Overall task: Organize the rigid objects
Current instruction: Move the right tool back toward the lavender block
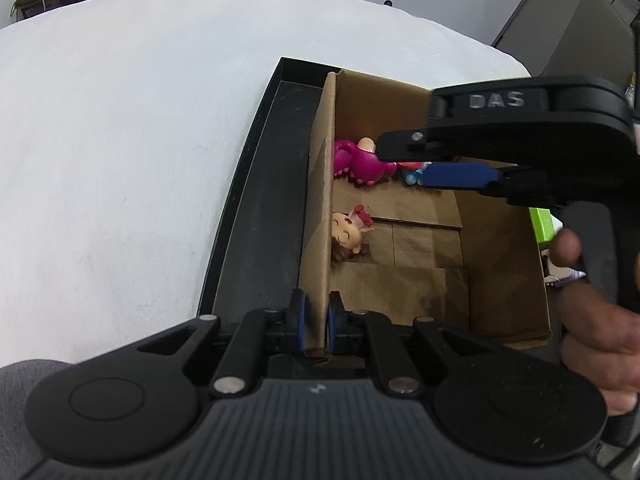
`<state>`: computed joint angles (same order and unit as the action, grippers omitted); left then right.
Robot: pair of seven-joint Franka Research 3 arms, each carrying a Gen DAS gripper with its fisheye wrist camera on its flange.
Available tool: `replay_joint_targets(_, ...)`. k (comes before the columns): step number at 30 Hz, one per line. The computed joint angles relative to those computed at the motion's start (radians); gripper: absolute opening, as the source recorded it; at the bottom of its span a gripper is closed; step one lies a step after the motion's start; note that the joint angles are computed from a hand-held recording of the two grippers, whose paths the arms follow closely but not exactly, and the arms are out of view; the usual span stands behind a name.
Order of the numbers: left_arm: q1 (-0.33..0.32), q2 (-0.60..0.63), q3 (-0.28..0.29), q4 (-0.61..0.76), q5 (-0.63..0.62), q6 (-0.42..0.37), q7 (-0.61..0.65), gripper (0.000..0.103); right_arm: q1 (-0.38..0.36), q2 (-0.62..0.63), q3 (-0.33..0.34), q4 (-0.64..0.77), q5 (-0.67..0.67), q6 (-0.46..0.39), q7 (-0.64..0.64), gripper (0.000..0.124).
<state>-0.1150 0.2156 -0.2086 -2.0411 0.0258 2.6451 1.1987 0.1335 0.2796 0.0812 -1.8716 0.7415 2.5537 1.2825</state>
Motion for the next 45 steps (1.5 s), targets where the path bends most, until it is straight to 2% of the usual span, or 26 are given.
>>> replay_joint_targets(2,0.003,0.000,-0.001,0.000,-0.007,-0.001,0.003,0.010,0.002,-0.015,-0.007,-0.011,-0.017,-0.004,0.013,0.056)
replay_joint_targets(6,0.003,0.001,-0.001,0.002,-0.005,-0.003,0.003,0.010,0.003,-0.043,-0.015,-0.026,-0.041,-0.016,0.018,0.064)
replay_joint_targets(8,0.003,0.001,-0.001,0.004,-0.007,-0.005,0.002,0.010,0.005,-0.058,-0.019,-0.034,-0.056,-0.021,0.015,0.075)
replay_joint_targets(10,0.006,0.000,-0.002,0.002,-0.013,-0.004,0.007,0.010,0.010,-0.079,-0.026,-0.049,-0.084,-0.022,0.017,0.081)
replay_joint_targets(14,0.010,-0.002,-0.004,-0.001,-0.025,-0.001,0.018,0.010,0.005,-0.114,-0.033,-0.068,-0.090,-0.048,-0.005,0.085)
replay_joint_targets(17,0.006,-0.002,-0.001,0.001,-0.018,-0.004,0.016,0.010,0.009,-0.135,-0.040,-0.087,-0.101,-0.035,-0.006,0.090)
replay_joint_targets(30,0.003,-0.002,0.001,0.004,-0.004,-0.009,0.003,0.010,0.009,-0.204,-0.063,-0.143,-0.174,-0.013,-0.008,0.090)
replay_joint_targets(38,-0.001,-0.003,0.003,-0.002,0.013,-0.001,-0.009,0.010,-0.005,-0.218,-0.076,-0.116,-0.200,-0.076,-0.050,0.090)
replay_joint_targets(45,-0.003,-0.003,0.007,-0.004,0.027,0.003,-0.021,0.010,-0.040,-0.241,-0.098,-0.098,-0.150,-0.124,-0.157,0.090)
